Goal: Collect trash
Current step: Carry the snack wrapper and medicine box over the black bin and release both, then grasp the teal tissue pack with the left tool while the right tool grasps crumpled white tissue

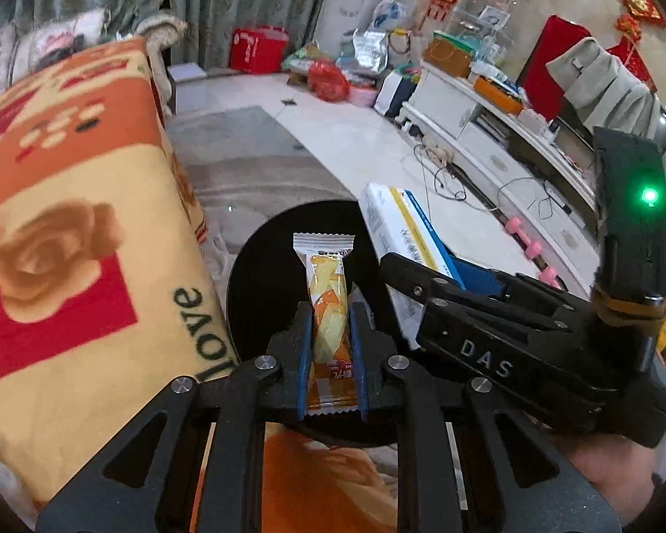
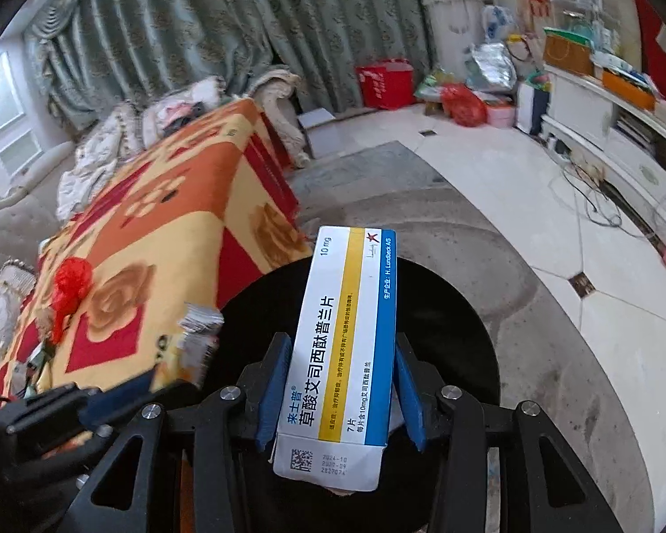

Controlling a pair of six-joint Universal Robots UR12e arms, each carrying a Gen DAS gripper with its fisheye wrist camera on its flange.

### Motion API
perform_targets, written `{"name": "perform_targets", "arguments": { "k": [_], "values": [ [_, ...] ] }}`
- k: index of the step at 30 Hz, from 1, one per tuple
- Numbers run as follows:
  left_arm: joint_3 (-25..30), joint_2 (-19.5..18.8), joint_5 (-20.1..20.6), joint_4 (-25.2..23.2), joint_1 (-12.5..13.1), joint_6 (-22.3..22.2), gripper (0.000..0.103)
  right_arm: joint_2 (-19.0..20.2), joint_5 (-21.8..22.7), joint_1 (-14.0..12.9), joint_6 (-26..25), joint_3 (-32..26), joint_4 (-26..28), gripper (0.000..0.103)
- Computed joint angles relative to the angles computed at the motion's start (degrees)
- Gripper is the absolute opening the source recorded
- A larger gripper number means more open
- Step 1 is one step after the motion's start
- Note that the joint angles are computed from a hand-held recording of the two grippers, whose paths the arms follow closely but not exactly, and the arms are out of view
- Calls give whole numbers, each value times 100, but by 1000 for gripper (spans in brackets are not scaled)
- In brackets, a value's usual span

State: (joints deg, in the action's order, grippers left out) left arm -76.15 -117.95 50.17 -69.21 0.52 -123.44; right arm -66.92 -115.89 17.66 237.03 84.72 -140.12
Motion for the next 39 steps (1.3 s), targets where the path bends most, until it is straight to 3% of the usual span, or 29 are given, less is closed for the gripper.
{"name": "perform_targets", "arguments": {
  "k": [5,11,16,19,24,29,31,36,39],
  "values": [
    [-34,-25,48,408,43,-386,51,-28,40,-33,255,43,9,46],
    [-72,66,-128,597,287,-514,51,14,-206,19,418,-35,-200,47],
    [-192,172,-198,978,603,-549,51,321,28,108,-188,-490,-540,48],
    [-200,182,-253,1123,835,-645,51,565,381,181,-644,-831,-756,53],
    [-154,90,-220,1561,1285,-858,51,1050,1656,255,-1451,-1421,-1326,60],
    [132,-230,-102,1962,1610,-1268,52,1540,2223,382,-2245,-2180,-1069,61],
    [305,-386,-126,1916,1686,-1335,55,1739,2375,426,-2521,-2502,-967,61],
    [543,-571,-106,1272,1692,-684,57,2041,2857,440,-2896,-2949,-808,64],
    [533,-568,-195,982,1671,-301,57,2160,2840,479,-3203,-3188,-435,64]
  ]
}}
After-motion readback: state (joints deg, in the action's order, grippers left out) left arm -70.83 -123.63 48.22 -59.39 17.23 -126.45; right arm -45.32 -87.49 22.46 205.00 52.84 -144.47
